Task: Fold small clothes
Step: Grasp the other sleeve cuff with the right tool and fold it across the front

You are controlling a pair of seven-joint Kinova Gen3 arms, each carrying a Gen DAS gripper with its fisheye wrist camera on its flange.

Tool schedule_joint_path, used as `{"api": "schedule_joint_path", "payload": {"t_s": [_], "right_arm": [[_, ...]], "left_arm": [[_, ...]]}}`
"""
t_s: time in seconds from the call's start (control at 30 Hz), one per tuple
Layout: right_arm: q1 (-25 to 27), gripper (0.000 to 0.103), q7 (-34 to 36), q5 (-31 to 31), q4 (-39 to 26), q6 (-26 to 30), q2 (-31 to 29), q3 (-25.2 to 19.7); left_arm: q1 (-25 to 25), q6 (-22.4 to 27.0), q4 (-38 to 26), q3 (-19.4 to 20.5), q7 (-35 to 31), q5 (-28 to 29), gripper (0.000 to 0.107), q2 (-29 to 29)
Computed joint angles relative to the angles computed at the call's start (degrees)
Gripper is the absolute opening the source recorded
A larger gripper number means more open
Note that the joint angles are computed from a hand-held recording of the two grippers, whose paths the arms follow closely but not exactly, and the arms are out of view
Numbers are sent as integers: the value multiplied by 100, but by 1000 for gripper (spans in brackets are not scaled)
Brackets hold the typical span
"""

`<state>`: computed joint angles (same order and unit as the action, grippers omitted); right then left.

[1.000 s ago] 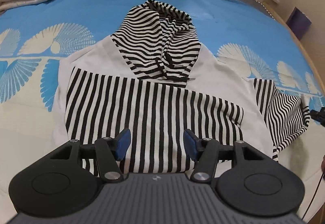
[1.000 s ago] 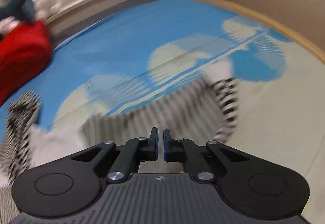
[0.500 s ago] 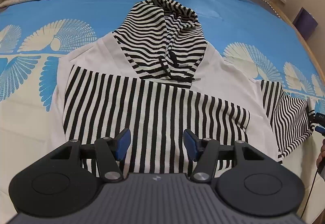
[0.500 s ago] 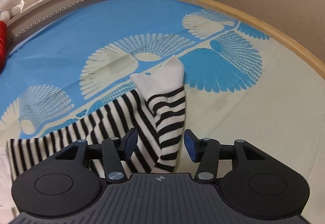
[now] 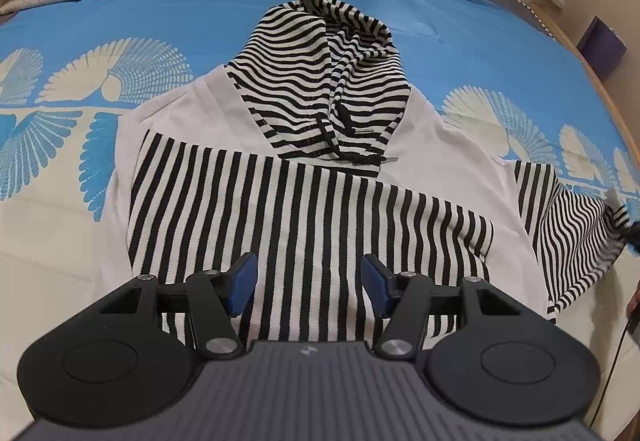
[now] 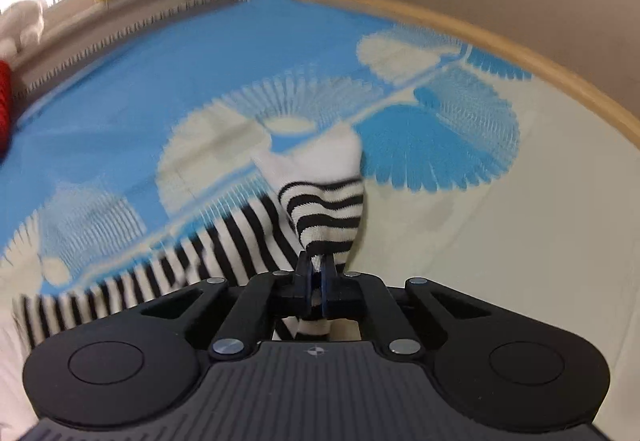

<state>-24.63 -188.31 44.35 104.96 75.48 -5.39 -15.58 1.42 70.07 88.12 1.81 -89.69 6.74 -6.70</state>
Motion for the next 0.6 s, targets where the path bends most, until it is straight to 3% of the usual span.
{"api": "schedule_joint_path", "payload": {"t_s": [0.23, 0.43, 0.5, 0.6], "right_arm": [[1056, 3, -190, 670, -611, 141, -92, -1753], [2246, 3, 12, 733, -1093, -1038, -213, -3332], [2211, 3, 244, 1025, -1328, -1504, -33, -3772], [1564, 4, 886, 1358, -1686, -2203, 424, -3933]], "left_arm": [[-54, 42, -37, -75, -75, 47, 63, -70], [-227, 168, -169, -329, -356, 376, 63, -103], [-369, 213, -250, -462, -421, 458, 63, -88], [-653, 251, -390, -664, -460, 483, 63, -43]]}}
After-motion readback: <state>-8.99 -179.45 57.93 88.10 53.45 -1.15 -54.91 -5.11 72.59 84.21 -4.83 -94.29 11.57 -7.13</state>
